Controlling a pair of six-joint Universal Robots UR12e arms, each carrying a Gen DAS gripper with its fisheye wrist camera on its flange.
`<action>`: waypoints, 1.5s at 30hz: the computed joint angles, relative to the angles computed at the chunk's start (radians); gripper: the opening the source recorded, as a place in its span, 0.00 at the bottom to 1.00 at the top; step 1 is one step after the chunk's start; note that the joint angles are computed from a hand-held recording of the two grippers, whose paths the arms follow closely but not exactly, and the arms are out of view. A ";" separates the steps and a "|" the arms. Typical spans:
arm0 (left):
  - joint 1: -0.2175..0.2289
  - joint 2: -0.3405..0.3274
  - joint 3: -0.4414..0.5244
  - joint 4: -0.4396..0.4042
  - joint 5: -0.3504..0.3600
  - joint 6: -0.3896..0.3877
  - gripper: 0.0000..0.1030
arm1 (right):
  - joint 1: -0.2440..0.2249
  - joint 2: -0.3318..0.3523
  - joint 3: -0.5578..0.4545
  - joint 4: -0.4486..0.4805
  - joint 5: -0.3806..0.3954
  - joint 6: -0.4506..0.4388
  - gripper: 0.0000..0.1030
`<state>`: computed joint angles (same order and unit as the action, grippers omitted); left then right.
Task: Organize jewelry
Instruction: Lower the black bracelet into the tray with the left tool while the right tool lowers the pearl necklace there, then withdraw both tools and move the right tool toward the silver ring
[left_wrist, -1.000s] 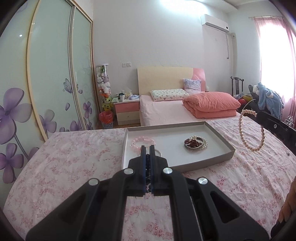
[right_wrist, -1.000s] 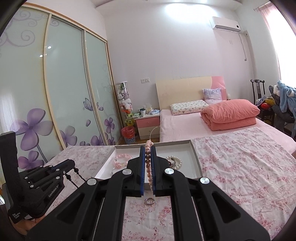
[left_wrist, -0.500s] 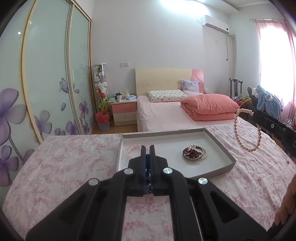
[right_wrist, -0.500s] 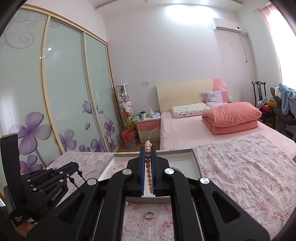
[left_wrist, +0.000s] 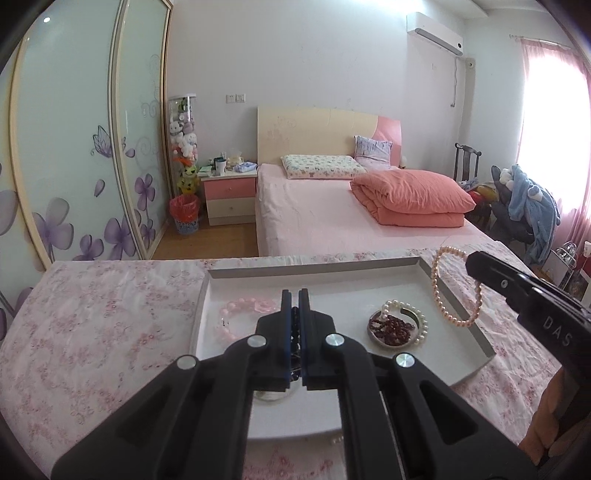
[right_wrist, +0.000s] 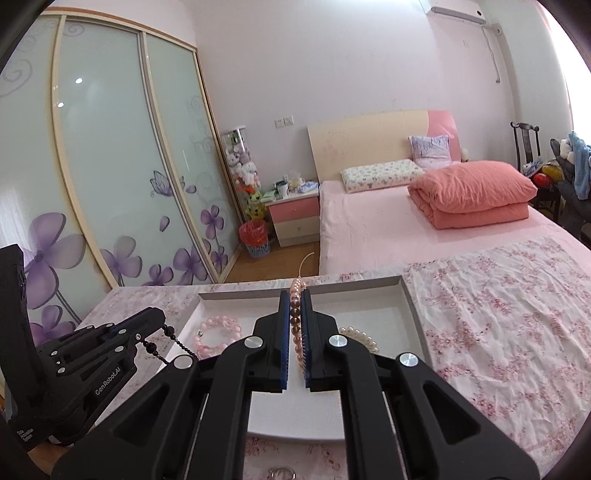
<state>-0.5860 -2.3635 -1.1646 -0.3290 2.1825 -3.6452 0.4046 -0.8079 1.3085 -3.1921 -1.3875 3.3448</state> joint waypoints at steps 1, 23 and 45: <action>0.003 -0.003 0.003 -0.004 -0.002 -0.001 0.05 | 0.000 0.008 -0.012 0.014 0.004 0.002 0.06; 0.022 0.051 -0.098 -0.013 -0.015 -0.110 0.35 | -0.011 -0.054 0.096 0.116 0.019 -0.066 0.28; -0.027 0.165 -0.297 -0.255 0.092 -0.293 0.71 | 0.053 -0.070 0.120 0.395 -0.074 -0.259 0.39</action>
